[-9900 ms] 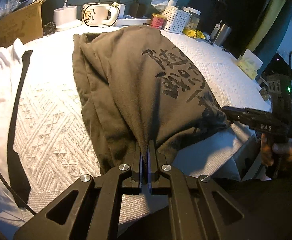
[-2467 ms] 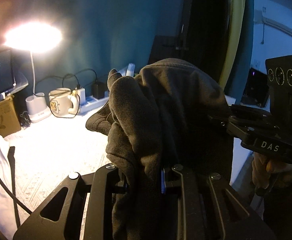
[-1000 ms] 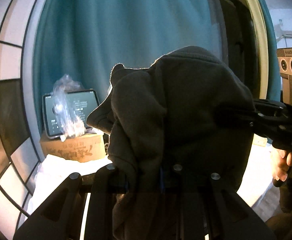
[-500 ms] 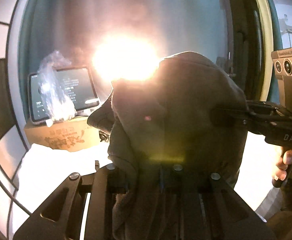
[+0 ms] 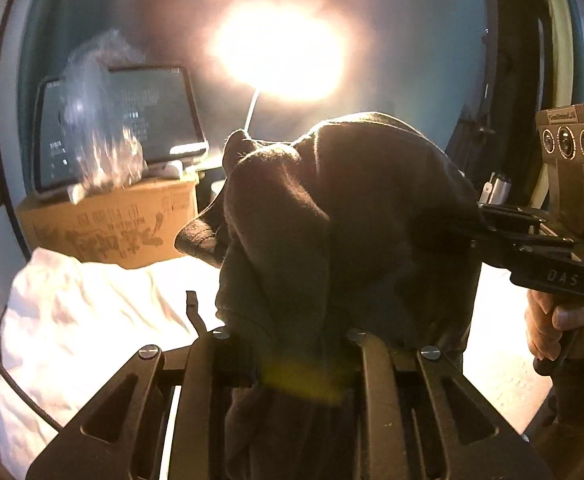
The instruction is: Fold small clothes
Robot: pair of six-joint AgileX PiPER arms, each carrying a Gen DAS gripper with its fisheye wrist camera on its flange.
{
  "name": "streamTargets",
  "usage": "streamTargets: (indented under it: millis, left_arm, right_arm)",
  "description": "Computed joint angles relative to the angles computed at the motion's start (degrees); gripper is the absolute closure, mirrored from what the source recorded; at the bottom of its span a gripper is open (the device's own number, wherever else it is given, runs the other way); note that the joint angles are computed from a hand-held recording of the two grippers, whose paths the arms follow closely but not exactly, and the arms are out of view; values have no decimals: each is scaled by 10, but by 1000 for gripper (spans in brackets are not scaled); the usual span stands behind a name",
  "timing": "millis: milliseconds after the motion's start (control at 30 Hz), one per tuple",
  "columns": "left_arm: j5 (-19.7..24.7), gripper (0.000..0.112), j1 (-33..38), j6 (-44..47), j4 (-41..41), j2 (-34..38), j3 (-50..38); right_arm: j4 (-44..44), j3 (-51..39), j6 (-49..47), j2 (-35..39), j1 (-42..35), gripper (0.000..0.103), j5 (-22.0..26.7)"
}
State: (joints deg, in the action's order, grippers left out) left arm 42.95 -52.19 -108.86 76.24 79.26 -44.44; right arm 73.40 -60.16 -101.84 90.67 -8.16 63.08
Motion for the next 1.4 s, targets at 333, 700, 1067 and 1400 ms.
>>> streamTargets:
  millis: [333,700,1067,1400]
  left_arm:
    - [-119,93,118,21,-6,50,-5]
    - [-222,92,228,164,-140,141,-52]
    - [-286,89,302,411,-407,165,-64]
    - [-264,89,313,489,-462,172,-92]
  right_arm:
    - [-18,-79,52,110,55,87,-60]
    - [-66,-198,145,255,90,87,-88]
    - [-147,-306,267,349,93,63,-71]
    - [-154,-473,384,435,91,50,-5]
